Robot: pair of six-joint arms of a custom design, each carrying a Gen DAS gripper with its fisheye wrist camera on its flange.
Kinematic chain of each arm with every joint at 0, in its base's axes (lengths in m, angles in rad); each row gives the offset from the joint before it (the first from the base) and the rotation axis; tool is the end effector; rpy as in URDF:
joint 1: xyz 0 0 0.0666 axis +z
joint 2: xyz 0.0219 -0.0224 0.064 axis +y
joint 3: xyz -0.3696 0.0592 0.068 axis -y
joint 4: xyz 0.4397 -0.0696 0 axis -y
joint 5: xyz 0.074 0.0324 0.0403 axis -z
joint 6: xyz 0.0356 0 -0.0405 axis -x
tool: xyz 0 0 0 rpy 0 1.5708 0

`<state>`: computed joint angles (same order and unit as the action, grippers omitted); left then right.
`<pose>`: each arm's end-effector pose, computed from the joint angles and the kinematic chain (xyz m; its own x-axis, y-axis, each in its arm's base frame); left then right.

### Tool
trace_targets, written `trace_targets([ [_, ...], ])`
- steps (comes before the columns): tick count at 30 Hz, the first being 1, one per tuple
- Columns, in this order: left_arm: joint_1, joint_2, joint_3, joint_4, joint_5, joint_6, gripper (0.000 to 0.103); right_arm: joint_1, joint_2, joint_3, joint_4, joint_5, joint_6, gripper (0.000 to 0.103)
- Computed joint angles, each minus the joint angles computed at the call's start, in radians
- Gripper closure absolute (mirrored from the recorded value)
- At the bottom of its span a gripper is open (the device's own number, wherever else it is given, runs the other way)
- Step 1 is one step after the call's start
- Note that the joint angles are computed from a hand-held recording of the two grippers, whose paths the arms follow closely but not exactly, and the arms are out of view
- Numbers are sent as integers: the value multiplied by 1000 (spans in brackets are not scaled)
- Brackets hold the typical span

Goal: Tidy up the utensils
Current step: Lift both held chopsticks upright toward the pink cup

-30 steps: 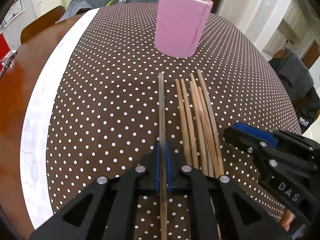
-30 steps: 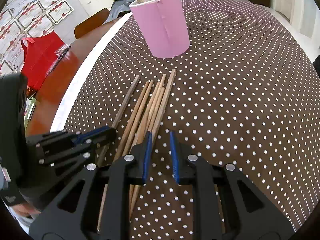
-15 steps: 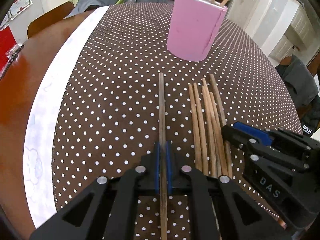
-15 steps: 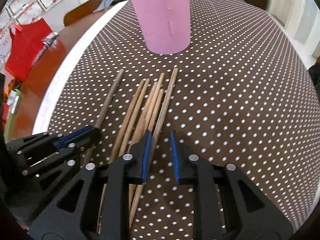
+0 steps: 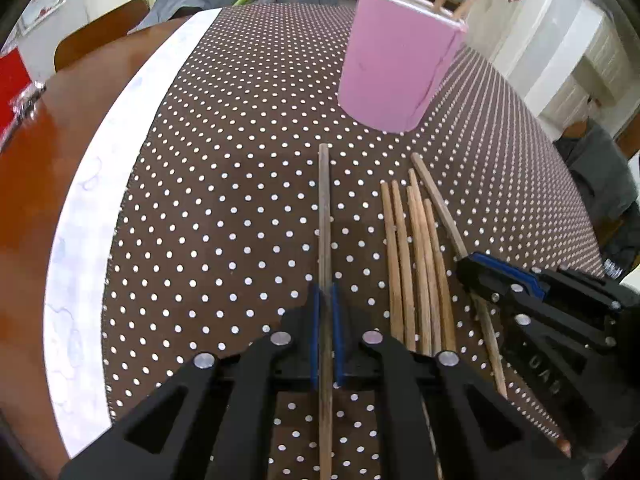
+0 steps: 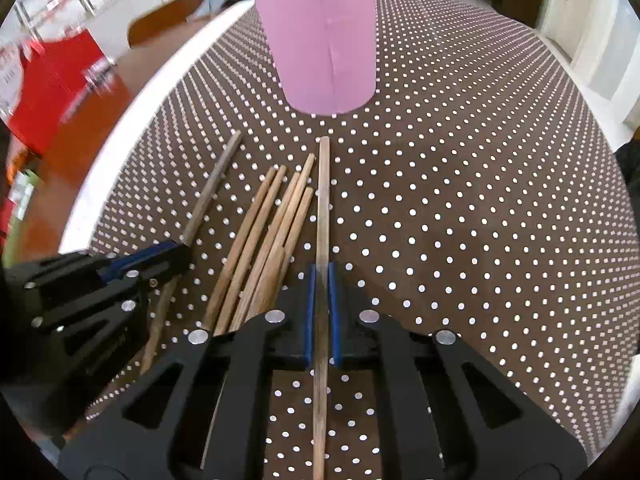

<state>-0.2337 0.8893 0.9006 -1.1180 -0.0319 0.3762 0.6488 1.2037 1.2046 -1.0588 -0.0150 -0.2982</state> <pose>0.3216 -0.0758 0.3674 -0.8890 -0.1658 -0.4268 -0.1172 0.9835 -0.1379 0.3553 0.2696 0.4048 -0.8429 -0.2705 -0.4652 -0.3791 0.9120 0.1567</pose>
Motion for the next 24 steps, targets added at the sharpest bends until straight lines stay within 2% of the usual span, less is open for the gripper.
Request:
trace_targets([
  [6,14,-108,-44,115,33,-8,97,-50,-94,-68,128,-77,-11,96],
  [10,-20,-184,-58,210,8,-19,97,-81,-180,-117,237,-115,-13,96],
  [14,-60,-234,-62,307,-16,-18,97,-89,-249,-140,347,-120,-27,96],
  [19,-101,-253,-57,465,-58,-40,97,-123,-319,-149,436,-143,-7,96],
  [22,-106,-253,-78,631,-82,-56,97,-130,-331,-142,500,-139,3,96],
  [24,-100,-241,-84,717,-90,-54,97,-132,-327,-132,540,-132,7,96],
])
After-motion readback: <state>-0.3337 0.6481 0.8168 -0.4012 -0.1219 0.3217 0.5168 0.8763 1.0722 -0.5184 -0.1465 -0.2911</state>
